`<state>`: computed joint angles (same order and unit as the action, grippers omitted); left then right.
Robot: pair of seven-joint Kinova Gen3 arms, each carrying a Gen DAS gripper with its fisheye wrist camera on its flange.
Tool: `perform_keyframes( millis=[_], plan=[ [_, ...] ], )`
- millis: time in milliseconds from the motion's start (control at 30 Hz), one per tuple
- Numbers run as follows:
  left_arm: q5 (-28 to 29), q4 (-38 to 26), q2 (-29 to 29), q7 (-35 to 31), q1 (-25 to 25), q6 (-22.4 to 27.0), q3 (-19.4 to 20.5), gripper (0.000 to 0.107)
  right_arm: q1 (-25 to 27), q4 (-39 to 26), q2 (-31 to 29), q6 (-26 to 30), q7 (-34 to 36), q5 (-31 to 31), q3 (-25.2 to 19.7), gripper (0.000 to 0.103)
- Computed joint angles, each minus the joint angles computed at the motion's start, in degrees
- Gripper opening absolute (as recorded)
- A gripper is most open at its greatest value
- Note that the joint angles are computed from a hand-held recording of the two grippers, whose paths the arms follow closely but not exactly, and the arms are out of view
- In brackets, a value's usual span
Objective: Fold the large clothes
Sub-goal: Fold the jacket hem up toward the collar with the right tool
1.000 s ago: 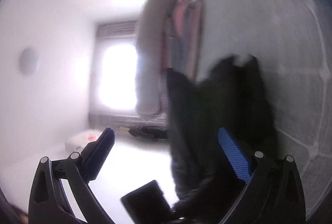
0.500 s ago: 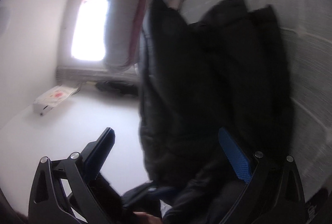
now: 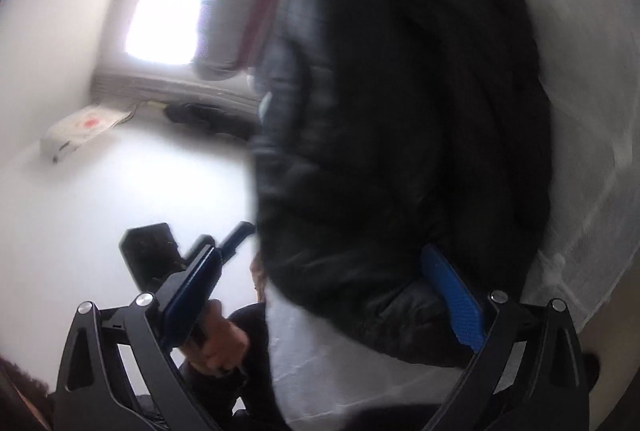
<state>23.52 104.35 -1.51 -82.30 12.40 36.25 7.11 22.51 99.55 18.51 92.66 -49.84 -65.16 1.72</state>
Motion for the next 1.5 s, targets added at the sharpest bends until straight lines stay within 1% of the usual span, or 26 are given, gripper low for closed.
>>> perform_keyframes(
  millis=[67,100,167,233,300,367,400,433,500,567,600,667,733,800,867,933,967,1033,1067,1133,1200,1267,1300,1367,1433,1500],
  plan=[
    [-3.39,-1.97,3.14,2.18,2.75,1.8,-1.77,0.081,-0.01,0.69,0.3,-0.48,0.56,-0.66,0.51,0.096],
    [-5.72,-1.79,3.51,3.1,3.79,1.31,-1.89,0.081,0.09,-0.16,-0.04,0.02,-0.4,0.09,0.33,0.096],
    [-7.63,-0.8,3.0,3.75,2.7,-0.07,-0.16,0.081,1.1,-3.11,-2.06,0.86,-2.84,1.07,0.26,0.096],
    [-5.88,-0.58,1.88,2.8,0.7,-0.69,1.15,0.081,1.68,-7.29,-6.46,-1.02,-3.58,0.93,1.13,0.096],
    [-6.06,0.31,0.1,2.74,1.02,-1.99,0.43,0.081,-1.99,-12.59,-9.51,-5.68,-6.58,3.31,3.45,0.096],
    [-9.88,0.68,-0.78,5.68,0.95,-3.79,1.45,0.081,-7.3,-17.9,-10.95,-10.34,-9.63,7.64,5.62,0.096],
    [-11.53,0.99,-1.21,7.02,0.44,-4.44,1.86,0.081,-9.95,-20.55,-10.3,-12.67,-10.21,9.97,5.93,0.096],
    [-12.24,1.2,-1.3,7.97,0.64,-4.97,1.21,0.082,-12.61,-23.21,-9.39,-15.0,-11.61,12.3,5.94,0.096],
    [-11.21,1.28,-0.85,7.92,0.63,-5.11,0.08,0.085,-17.9,-27.98,-6.23,-18.11,-16.26,16.96,5.91,0.096],
    [-11.87,1.99,-0.15,9.22,0.16,-5.29,0.51,0.085,-22.68,-32.28,-2.53,-17.77,-20.27,21.62,7.84,0.096],
    [-11.7,2.45,-0.43,9.26,0.72,-4.68,0.11,0.085,-23.99,-34.48,0.07,-16.34,-22.03,23.95,7.62,0.096],
    [-11.15,2.34,1.01,8.29,0.26,-3.95,0.45,0.085,-23.43,-36.61,5.37,-13.02,-24.49,27.43,5.78,0.096],
    [-11.35,3.43,1.36,7.99,0.48,-5.16,0.66,0.087,-19.31,-36.27,8.81,-11.94,-26.32,27.2,0.7,0.097],
    [-11.89,3.92,1.16,8.04,0.65,-5.76,0.79,0.088,-15.12,-34.6,8.51,-13.4,-26.52,27.49,-3.95,0.097],
    [-13.74,3.39,1.11,9.55,0.84,-4.91,1.0,0.088,-11.28,-33.32,6.47,-14.85,-27.92,30.66,-9.26,0.096],
    [-17.87,3.23,0.3,13.28,1.27,-5.2,1.44,0.088,-7.55,-30.16,1.75,-17.66,-27.3,32.19,-12.83,0.096],
    [-20.2,3.31,-0.38,15.31,0.45,-5.42,2.76,0.088,-6.17,-27.95,-0.9,-19.17,-25.67,31.8,-13.66,0.096],
    [-24.86,3.15,-1.44,19.17,-0.55,-5.59,4.83,0.088,-4.85,-23.97,-5.54,-20.19,-21.25,29.98,-13.32,0.096],
    [-26.41,2.81,-1.63,20.4,0.48,-5.57,4.34,0.088,-4.93,-22.11,-8.2,-19.73,-19.71,30.31,-12.76,0.096],
    [-27.36,1.38,-1.06,20.79,2.14,-4.84,3.39,0.088,-8.28,-19.15,-11.01,-20.83,-19.43,33.76,-10.4,0.096],
    [-27.33,0.09,-0.14,20.84,2.67,-3.97,3.56,0.088,-12.89,-16.44,-10.57,-19.86,-19.87,36.97,-6.44,0.096],
    [-26.22,-1.16,1.37,19.9,3.4,-3.36,3.42,0.088,-13.63,-14.97,-8.13,-19.19,-20.12,36.46,-5.23,0.097],
    [-26.75,-2.04,2.74,20.34,3.75,-2.6,3.61,0.088,-14.16,-13.79,-7.74,-19.93,-18.9,35.36,-4.03,0.097],
    [-30.35,-3.64,5.33,23.75,5.34,-0.64,3.55,0.088,-15.8,-13.86,-7.77,-19.83,-18.96,35.38,-1.99,0.097],
    [-33.67,-4.61,6.55,27.09,7.8,0.92,2.41,0.089,-15.34,-14.64,-8.53,-19.85,-20.78,37.74,-3.65,0.097],
    [-33.6,-5.4,6.23,27.56,7.86,2.5,2.5,0.089,-11.09,-13.5,-12.52,-19.87,-21.62,37.95,-6.83,0.096]
  ],
)
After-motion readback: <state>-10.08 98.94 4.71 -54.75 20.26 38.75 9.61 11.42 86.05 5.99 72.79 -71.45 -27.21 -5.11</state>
